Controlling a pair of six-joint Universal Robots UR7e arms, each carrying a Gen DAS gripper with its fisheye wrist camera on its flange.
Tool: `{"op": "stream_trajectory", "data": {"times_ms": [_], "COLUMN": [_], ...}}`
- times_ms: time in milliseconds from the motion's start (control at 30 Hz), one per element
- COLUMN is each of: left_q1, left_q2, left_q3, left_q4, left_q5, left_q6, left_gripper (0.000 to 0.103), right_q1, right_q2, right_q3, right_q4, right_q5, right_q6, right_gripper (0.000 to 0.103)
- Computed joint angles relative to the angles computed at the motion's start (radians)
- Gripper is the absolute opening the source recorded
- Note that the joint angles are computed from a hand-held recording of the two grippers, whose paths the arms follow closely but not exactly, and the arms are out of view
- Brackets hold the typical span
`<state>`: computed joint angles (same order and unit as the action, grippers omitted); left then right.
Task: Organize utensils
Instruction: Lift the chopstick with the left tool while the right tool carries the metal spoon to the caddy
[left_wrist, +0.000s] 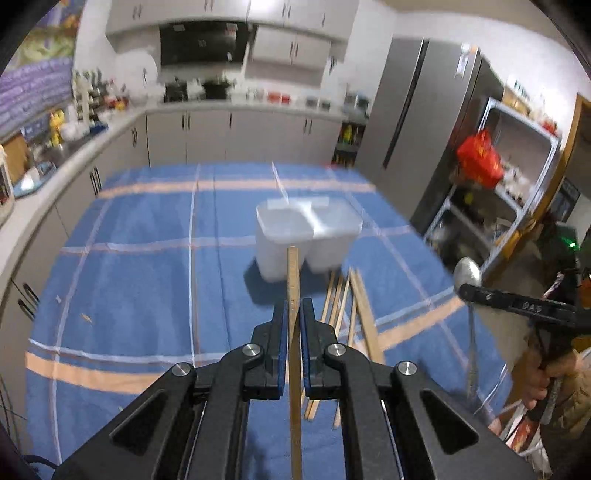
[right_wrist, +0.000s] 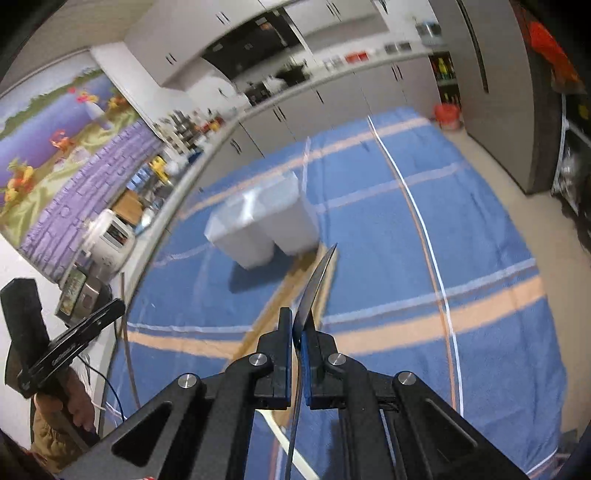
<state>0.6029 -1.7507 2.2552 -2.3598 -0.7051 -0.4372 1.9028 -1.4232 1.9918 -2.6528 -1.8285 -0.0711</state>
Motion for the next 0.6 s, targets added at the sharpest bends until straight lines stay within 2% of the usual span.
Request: {"op": "stream_trajectory", "data": {"times_ms": [133, 367, 600], "left_q1": [0.001, 0.109, 0.243], "left_q2": [0.051, 0.297, 0.559], "left_q3": [-0.064, -0.292, -0.527], "left_q4": [-0.157, -0.526, -0.729], "left_q5": [0.025, 0.012, -0.068], "left_q6": [0.106, 0.393, 0.539], "left_gripper": [0.006, 0.006, 0.006], "right_q1": [0.030, 0.064, 0.079], "right_q2": [0.077, 0.314, 0.536], "right_q3": [-0.092, -0.334, -0.551], "right_q4": [-0.056, -0.181, -0.312], "right_q5": [0.019, 0.010, -0.115], "right_q6": [-0.004, -0.014, -0.102], "right_gripper": [0.004, 0.004, 0.004]}}
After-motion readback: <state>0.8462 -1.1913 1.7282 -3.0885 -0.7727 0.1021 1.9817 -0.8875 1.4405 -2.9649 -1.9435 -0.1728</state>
